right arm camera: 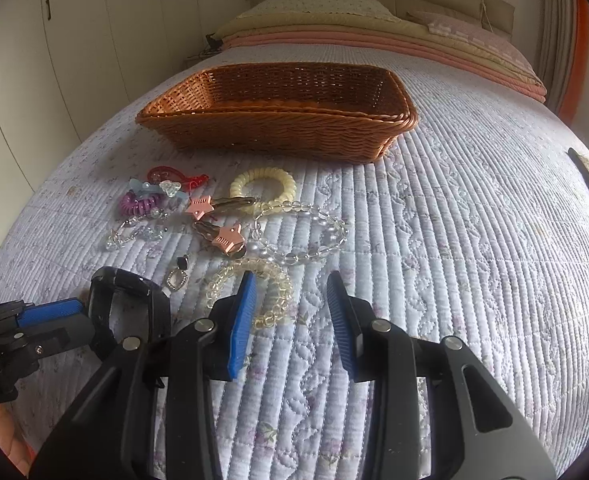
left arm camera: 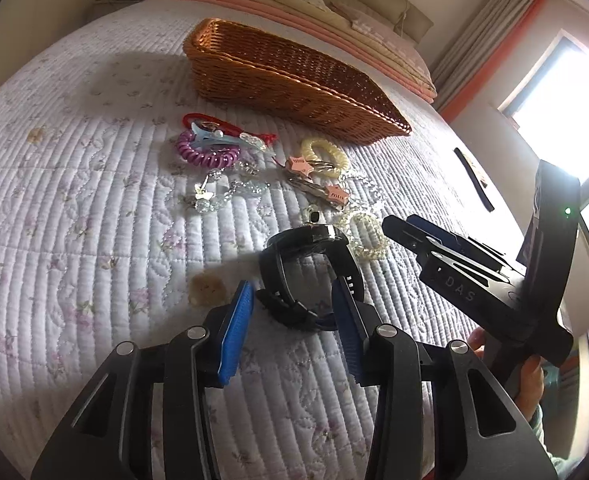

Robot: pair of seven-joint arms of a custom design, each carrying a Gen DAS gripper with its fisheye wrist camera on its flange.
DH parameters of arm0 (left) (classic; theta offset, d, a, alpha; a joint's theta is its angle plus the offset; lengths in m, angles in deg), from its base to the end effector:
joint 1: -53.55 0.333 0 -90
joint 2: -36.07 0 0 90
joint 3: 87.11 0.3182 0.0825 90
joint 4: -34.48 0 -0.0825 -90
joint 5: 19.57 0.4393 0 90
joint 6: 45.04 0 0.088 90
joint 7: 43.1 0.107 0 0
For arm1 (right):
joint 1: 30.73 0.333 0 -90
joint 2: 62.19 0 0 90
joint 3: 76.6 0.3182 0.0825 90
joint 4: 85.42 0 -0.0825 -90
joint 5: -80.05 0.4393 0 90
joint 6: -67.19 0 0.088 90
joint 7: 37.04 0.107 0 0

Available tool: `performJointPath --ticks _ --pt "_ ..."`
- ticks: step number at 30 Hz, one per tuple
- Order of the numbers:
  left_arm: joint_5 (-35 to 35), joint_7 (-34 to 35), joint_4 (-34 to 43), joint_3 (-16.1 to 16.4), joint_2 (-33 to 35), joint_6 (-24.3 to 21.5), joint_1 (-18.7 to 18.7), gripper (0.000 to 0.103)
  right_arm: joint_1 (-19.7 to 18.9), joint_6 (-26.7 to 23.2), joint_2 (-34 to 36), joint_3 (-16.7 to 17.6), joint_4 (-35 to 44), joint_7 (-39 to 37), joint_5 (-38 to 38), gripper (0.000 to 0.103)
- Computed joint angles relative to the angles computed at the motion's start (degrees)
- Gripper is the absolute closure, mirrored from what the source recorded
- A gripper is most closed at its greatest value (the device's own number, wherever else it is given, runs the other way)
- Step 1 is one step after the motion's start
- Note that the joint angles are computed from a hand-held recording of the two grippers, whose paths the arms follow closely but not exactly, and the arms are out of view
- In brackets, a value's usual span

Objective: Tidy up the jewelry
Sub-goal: 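Grasp the black watch with the left tool while the right tool grasps a clear bead bracelet, then carry both items over the wicker basket and open both tools to drop them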

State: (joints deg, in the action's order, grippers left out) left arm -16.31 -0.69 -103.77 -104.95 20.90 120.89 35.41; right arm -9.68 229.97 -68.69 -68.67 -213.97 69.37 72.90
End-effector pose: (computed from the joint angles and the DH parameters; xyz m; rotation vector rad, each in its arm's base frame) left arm 0.4389 -0.3290 0.4650 -2.1025 1.8418 -1.0624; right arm 0.5196 0.2971 0.4705 -2.0204 1.4438 -0.4599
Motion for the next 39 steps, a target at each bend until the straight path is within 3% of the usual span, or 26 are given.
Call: performJointPath --ticks 3,5,6,8,11,13,16,23,25,31,34,36,39 --pt "3.82 -4.28 3.01 -1.86 2.38 -4.16 2.01 0.065 0.22 -1.69 1.53 -0.28 1.40 -0.80 1.25 0.069" --pt "8.39 -8.83 4.01 -3.29 2.90 -5.57 3.54 0.078 -0.02 -2.88 2.53 -0.01 2.19 0.63 -0.94 0.069" --pt "8.96 -9.77 4.22 -3.07 3.09 -5.86 3.36 0.079 -0.14 -2.40 2.55 0.18 2.04 1.96 -2.91 0.070" --pt "9.18 -10.47 4.11 -2.30 3.26 -5.20 2.76 0.083 0.28 -2.12 2.54 0.16 2.01 0.90 -3.10 0.093" --pt "12.08 -13.13 3.05 -2.44 1.86 -4.42 3.39 0.094 0.26 -1.36 2.21 0.35 1.46 2.35 -5.69 0.093" --pt "12.64 -13.17 1.43 -2.10 0.19 -2.63 3.40 0.095 0.64 -0.60 1.64 0.03 0.95 0.54 -3.88 0.094" --pt "17.58 -16.00 1.67 -4.32 -1.09 -4.46 5.79 0.095 0.47 0.71 0.41 0.18 -0.11 0.34 -3.72 0.094" --pt "23.97 -19.29 2.41 -6.01 -3.44 -3.31 8.91 0.096 0.52 4.03 -2.02 -0.21 -1.21 -1.76 0.04 0.094" --pt "26.17 -19.19 4.41 -6.35 -3.10 -3.85 9.98 0.096 -1.13 5.50 -2.07 0.65 0.09 0.51 -2.88 0.094" --pt "35.45 -20.59 16.35 -5.64 4.64 -6.05 13.19 0.096 -3.99 5.25 6.00 1.21 13.65 8.53 -14.56 0.094" --pt "38.19 -19.28 24.66 -3.37 11.89 -7.54 12.42 0.095 -2.35 1.15 14.00 -0.63 24.39 4.82 -10.42 0.094" --pt "38.69 -17.10 30.45 -1.81 17.19 -9.57 11.32 0.095 -2.97 -1.81 19.40 0.15 31.31 -1.89 -2.43 0.094" --pt "32.40 -9.99 38.35 -0.25 25.13 -12.28 10.17 0.095 -3.18 -8.55 26.67 0.10 40.86 -6.61 3.94 0.094"
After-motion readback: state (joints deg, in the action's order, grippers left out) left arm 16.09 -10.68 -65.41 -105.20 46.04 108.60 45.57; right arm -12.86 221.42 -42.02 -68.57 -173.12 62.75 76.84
